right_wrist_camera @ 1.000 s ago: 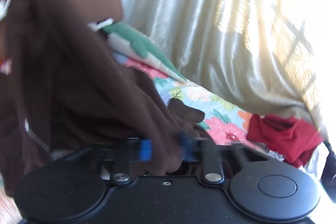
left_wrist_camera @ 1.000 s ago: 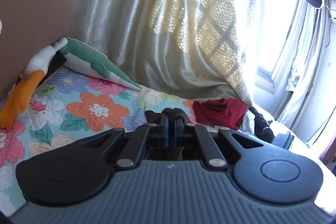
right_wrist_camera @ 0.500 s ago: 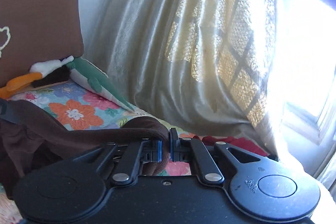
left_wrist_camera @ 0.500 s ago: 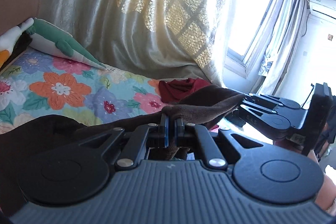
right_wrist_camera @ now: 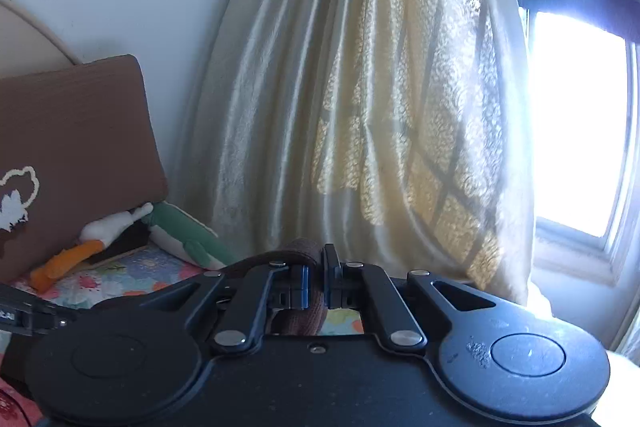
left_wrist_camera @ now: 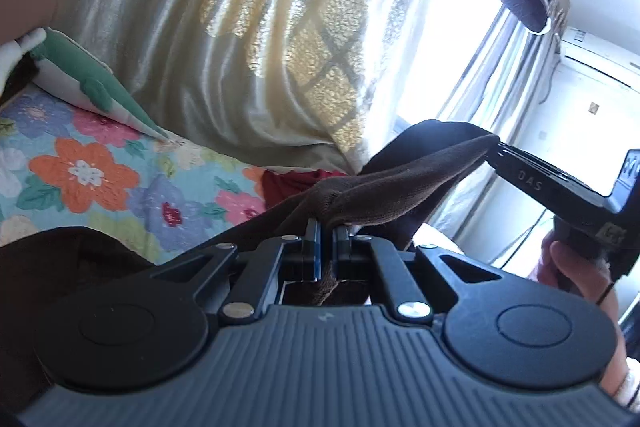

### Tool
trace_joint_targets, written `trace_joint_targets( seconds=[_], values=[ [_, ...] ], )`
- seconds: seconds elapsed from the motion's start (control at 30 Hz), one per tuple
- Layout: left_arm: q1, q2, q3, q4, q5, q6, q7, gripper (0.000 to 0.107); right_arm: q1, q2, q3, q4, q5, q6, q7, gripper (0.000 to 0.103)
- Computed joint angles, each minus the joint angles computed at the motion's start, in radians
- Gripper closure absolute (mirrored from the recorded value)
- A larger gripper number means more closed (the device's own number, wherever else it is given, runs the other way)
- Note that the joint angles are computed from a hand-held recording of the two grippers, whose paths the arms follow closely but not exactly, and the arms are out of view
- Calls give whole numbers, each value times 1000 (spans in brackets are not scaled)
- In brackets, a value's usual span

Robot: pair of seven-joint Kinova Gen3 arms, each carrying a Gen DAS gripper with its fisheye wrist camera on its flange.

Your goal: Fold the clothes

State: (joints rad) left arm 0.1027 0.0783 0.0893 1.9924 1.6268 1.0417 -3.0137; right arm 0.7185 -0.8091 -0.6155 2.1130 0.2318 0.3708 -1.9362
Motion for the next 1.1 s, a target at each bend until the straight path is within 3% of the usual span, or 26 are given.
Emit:
trace_joint_targets(
  seconds=[0.1,0.2,0.3,0.43,0.53,0.6,0.73,0.8,0.87,0.93,1.0,1.03,1.07,1.1],
  values=[
    [-23,34,20,-25,-49,118,27,103,35,-45,-25,-25,89,86,-3,98],
    [0,78,31,-55,-113,209,90,103,68,-107,-14,-42,53,208,93,98],
    [22,107,57,-62,-166,248,129,103,92,-175,28,-45,-10,330,215,98],
    [58,138,85,-79,-231,268,188,103,81,-233,62,-56,9,492,362,98],
    [46,144,163,-102,-299,210,227,103,9,-243,45,-59,83,614,357,97],
    [89,135,164,-121,-370,133,283,102,-55,-230,29,-37,114,693,319,97],
    [269,151,32,-178,-533,31,435,102,-89,-165,17,114,88,733,193,94],
    [303,150,-1,-207,-614,0,507,100,-79,-129,33,181,65,715,118,94],
    [265,122,17,-216,-664,-42,539,88,-78,-106,49,226,48,709,54,94],
    [172,84,79,-205,-690,-110,548,63,-93,-85,66,226,47,739,31,93],
    [128,62,83,-216,-735,-153,599,55,-102,-68,76,205,61,783,29,73],
    [118,62,74,-225,-765,-165,637,53,-110,-57,84,188,67,814,30,54],
    [102,72,65,-231,-786,-163,669,53,-124,-49,101,166,62,850,38,45],
    [82,84,56,-236,-800,-152,695,53,-146,-43,123,148,51,882,45,45]
  ],
)
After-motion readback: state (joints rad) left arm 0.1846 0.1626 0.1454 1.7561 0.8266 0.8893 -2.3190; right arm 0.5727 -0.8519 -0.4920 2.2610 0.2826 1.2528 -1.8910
